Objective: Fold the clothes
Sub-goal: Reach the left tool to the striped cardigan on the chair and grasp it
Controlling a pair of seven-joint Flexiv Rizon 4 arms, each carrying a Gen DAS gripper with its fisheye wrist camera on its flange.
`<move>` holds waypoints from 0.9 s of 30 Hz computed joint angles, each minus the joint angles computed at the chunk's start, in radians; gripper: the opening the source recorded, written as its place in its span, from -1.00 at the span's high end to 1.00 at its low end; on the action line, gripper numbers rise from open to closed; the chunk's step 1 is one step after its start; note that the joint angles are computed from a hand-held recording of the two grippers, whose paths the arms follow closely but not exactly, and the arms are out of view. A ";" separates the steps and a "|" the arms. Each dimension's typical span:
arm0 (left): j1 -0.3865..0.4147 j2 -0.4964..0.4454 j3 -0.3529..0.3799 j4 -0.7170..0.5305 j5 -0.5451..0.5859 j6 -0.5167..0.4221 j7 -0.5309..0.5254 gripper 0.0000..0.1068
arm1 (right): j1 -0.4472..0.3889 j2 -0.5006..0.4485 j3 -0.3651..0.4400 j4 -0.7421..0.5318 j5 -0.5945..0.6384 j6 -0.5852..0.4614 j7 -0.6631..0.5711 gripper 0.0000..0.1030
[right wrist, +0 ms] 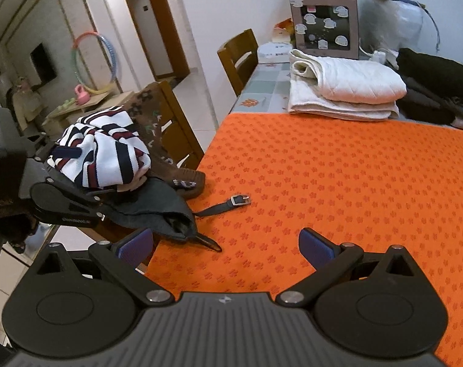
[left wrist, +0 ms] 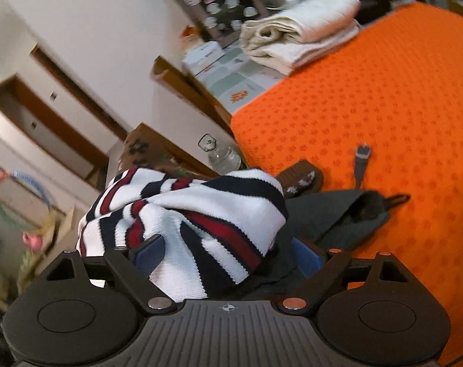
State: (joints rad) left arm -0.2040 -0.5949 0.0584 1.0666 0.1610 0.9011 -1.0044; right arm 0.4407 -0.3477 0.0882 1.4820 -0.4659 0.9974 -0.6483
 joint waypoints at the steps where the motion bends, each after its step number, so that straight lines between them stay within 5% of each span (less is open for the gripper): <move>1: -0.001 -0.005 0.004 0.002 0.012 0.017 0.005 -0.69 | 0.006 -0.001 -0.003 -0.001 -0.007 -0.005 0.011 -0.99; 5: -0.013 -0.024 0.034 0.006 0.067 0.112 -0.008 -0.56 | 0.021 -0.002 -0.007 -0.005 -0.028 -0.025 0.038 -0.99; 8: -0.011 -0.033 0.045 0.008 0.079 0.180 -0.026 -0.27 | 0.027 -0.002 -0.008 -0.008 -0.039 -0.040 0.051 -0.99; 10: -0.021 -0.042 0.073 -0.001 0.101 0.231 -0.063 0.36 | 0.029 -0.003 -0.008 -0.012 -0.045 -0.049 0.057 -0.99; 12: -0.011 -0.045 0.070 -0.014 0.082 0.242 -0.083 0.57 | 0.031 -0.007 -0.007 -0.019 -0.047 -0.057 0.058 -0.99; 18: -0.030 -0.078 0.187 -0.159 0.112 0.248 -0.333 0.71 | 0.032 -0.026 0.000 -0.054 -0.037 -0.074 0.031 -0.99; 27: 0.095 -0.144 0.187 -0.414 0.104 0.087 -0.599 0.76 | 0.044 -0.111 0.009 -0.194 0.027 -0.094 -0.100 -0.99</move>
